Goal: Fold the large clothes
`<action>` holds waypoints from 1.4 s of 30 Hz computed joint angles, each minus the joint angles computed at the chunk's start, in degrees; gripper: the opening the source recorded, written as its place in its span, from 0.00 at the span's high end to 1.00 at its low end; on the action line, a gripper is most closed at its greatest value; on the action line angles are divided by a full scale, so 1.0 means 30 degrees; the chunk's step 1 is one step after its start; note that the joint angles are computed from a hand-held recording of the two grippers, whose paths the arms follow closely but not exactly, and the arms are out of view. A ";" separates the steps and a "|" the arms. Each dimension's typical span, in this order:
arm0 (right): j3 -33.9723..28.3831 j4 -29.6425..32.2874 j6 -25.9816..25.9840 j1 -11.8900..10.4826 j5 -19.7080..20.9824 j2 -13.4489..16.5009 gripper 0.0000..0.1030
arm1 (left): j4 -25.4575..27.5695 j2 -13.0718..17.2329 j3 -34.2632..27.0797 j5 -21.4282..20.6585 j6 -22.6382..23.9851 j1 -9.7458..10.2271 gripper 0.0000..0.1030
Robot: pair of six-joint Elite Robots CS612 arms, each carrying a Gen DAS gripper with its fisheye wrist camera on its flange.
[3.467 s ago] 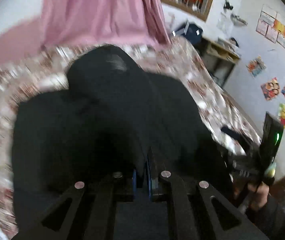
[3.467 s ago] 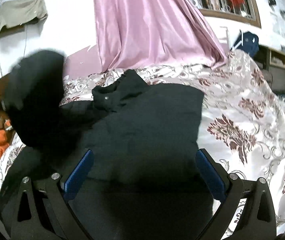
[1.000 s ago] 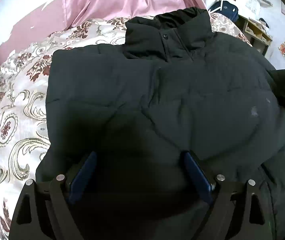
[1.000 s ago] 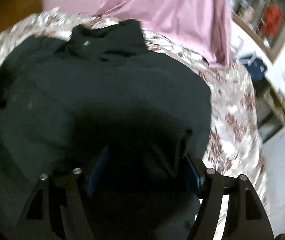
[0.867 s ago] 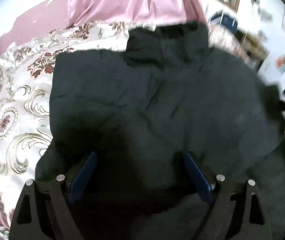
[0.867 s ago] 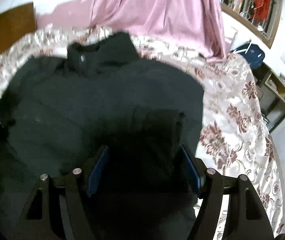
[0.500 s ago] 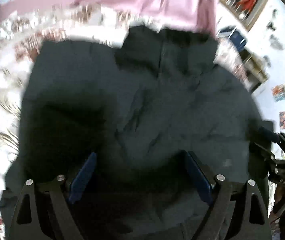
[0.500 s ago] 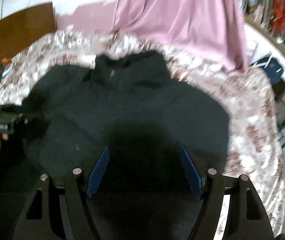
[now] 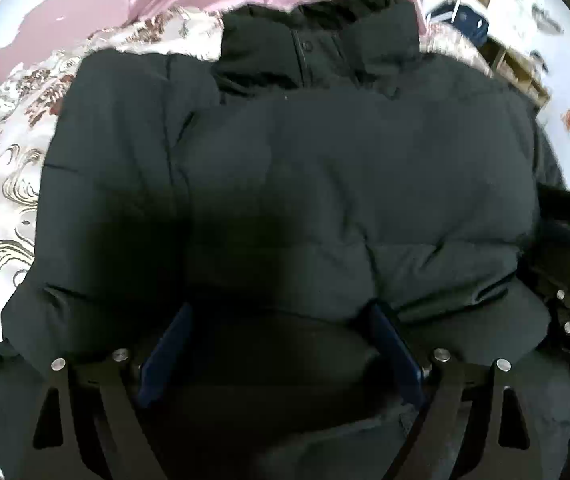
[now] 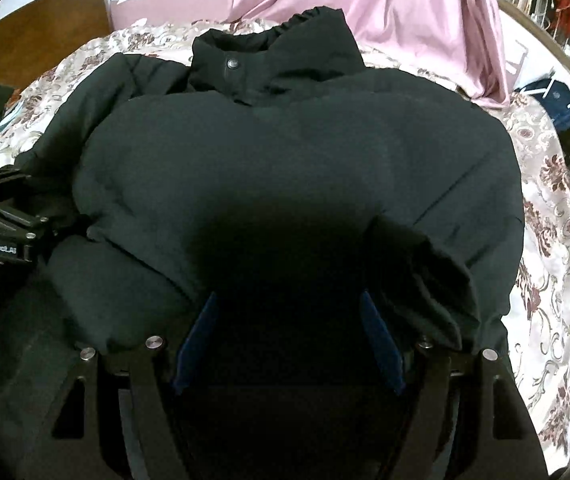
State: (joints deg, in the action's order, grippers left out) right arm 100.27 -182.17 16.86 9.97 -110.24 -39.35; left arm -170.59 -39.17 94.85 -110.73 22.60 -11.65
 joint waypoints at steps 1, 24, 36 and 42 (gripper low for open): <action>0.0256 -0.0850 -0.0107 -0.0042 0.0150 -0.0015 0.34 | 0.0168 0.0002 -0.0097 -0.0430 0.0022 0.0126 0.14; -0.4450 0.3852 0.0880 -0.2478 0.4934 -0.0455 0.29 | 0.8802 0.2566 -0.9795 -0.3005 -0.4774 0.0458 0.12; -0.9255 0.8156 0.0453 -0.3131 0.5829 0.1571 0.33 | 1.0457 0.3803 -1.2666 -0.0847 -0.1943 -0.0639 0.14; -0.9172 0.6384 0.0565 -0.3405 0.7556 0.1682 0.37 | 1.1215 0.4569 -1.3976 -0.3204 -0.2664 -0.0494 0.15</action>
State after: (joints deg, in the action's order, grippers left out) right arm 72.76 -163.01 18.55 -0.24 -87.57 -34.31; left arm -136.95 -25.47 52.93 -120.34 14.61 -13.13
